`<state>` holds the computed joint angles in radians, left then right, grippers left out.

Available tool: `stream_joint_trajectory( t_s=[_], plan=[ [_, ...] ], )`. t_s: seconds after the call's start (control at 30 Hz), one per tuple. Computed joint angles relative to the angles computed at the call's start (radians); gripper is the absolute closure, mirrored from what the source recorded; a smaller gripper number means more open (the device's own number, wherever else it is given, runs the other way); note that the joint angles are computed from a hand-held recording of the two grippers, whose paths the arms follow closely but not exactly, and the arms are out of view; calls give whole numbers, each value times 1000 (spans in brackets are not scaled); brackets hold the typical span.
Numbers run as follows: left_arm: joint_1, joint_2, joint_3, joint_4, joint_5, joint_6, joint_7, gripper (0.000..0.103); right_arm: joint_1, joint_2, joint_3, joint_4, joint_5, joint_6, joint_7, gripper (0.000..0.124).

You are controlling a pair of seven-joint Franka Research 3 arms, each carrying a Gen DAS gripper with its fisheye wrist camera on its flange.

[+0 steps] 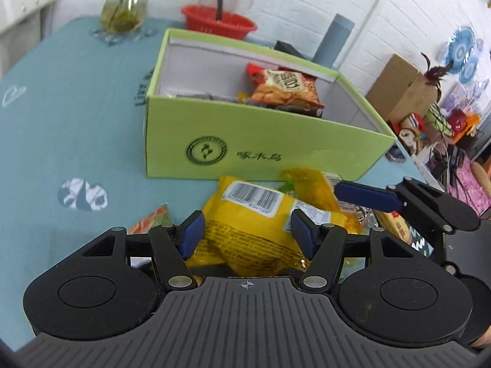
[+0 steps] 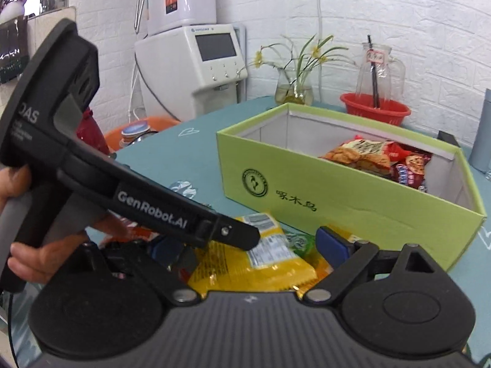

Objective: Organize snacks
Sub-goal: 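Reach the left gripper toward the large yellow snack bag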

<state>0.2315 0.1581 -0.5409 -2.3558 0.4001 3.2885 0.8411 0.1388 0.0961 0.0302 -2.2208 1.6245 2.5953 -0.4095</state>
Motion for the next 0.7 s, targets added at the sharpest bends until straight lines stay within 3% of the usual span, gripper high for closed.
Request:
stream_joint_trajectory(
  t_s=[0.03,0.13,0.17,0.23,0.33,0.47,0.57,0.6,0.7],
  plan=[
    [23,10,-21,3,4,3,1,57,5,17,3,14,-31,8,34,31],
    [208,57,-201,16,35,-6,-4,58,8,31,11,17,-101,9,102,31],
    [227,60,-219,12,42,-3,-4,59,7,22,14,5,-95,12,91,31],
    [189,47,-182,2,48,12,-11,65,2,-11,11,-32,-75,0,73,31],
    [190,35,-191,-17,84,33,-52,68,-5,-81,-6,-111,-41,-29,68,31],
    [241,23,-278,-45,175,73,-123,68,-15,-199,-44,-249,-9,-52,84,31],
    [327,73,-397,-39,294,80,-195,68,-26,-287,-72,-350,24,-40,98,30],
    [324,96,-407,-31,324,83,-199,66,-29,-307,-78,-373,28,-33,110,30],
    [193,80,-313,-14,320,69,-195,66,-41,-341,-94,-420,38,-18,145,31]
  ],
)
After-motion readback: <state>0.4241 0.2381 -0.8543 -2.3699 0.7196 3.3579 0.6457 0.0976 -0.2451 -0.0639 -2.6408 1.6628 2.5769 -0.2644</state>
